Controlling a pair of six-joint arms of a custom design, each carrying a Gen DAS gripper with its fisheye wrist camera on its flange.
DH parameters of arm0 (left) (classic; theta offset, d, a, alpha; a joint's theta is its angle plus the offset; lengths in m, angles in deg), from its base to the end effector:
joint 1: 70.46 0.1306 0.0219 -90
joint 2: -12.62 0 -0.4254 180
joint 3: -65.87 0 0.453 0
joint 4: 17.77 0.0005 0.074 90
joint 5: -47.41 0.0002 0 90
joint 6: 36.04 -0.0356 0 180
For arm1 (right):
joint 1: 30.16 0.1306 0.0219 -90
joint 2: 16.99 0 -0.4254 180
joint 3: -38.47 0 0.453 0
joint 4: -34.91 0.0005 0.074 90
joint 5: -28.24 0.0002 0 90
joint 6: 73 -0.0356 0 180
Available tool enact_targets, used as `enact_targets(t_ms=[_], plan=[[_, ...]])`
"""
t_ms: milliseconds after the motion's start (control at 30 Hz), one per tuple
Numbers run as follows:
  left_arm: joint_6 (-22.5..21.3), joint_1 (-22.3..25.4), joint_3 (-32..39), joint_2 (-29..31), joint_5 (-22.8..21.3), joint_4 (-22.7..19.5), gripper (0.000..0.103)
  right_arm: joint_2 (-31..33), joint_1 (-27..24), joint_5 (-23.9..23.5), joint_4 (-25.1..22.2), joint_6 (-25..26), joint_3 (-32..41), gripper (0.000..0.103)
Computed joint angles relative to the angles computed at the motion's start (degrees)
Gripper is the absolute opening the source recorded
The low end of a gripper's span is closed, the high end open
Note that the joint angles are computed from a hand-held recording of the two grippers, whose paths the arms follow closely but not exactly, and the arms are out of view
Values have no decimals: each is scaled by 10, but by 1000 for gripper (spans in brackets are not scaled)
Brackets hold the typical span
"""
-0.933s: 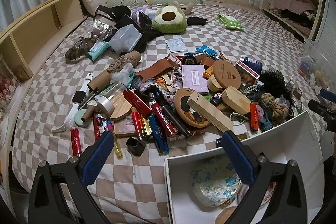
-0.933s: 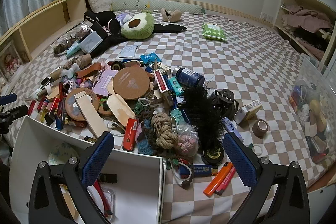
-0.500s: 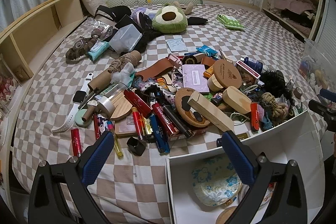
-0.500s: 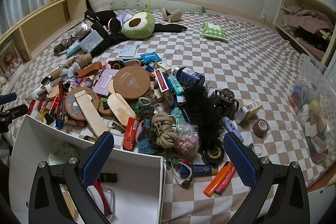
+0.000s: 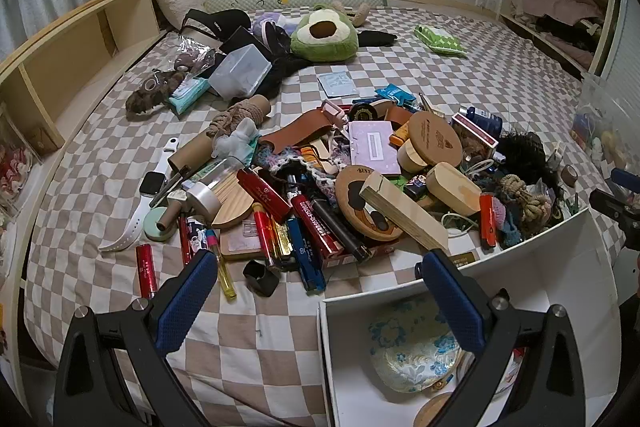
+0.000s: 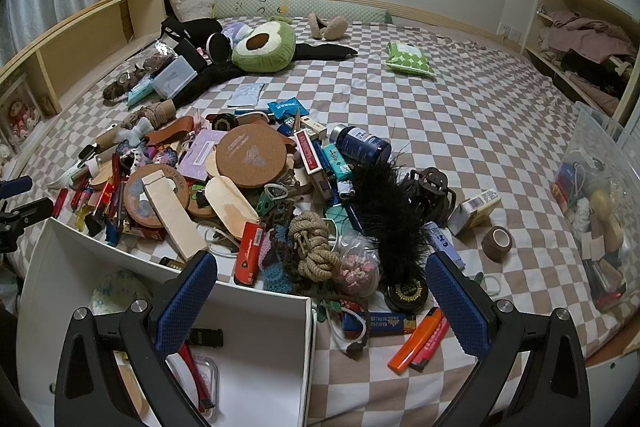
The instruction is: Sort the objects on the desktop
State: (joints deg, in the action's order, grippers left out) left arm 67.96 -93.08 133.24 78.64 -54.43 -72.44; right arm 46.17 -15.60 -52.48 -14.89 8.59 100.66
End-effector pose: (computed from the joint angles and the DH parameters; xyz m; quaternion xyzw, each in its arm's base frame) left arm 0.3411 -0.1348 0.4425 0.0386 0.9439 -0.0054 0.3279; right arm 0.3419 0.0824 0.4178 -0.0232 0.9390 -0.0081 0.3431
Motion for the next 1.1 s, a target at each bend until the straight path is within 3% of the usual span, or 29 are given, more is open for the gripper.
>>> enact_targets(t_ms=[1100], plan=[[-7, 7, -6, 5, 5, 6, 103, 5, -1, -8, -6, -1, -2, 103]])
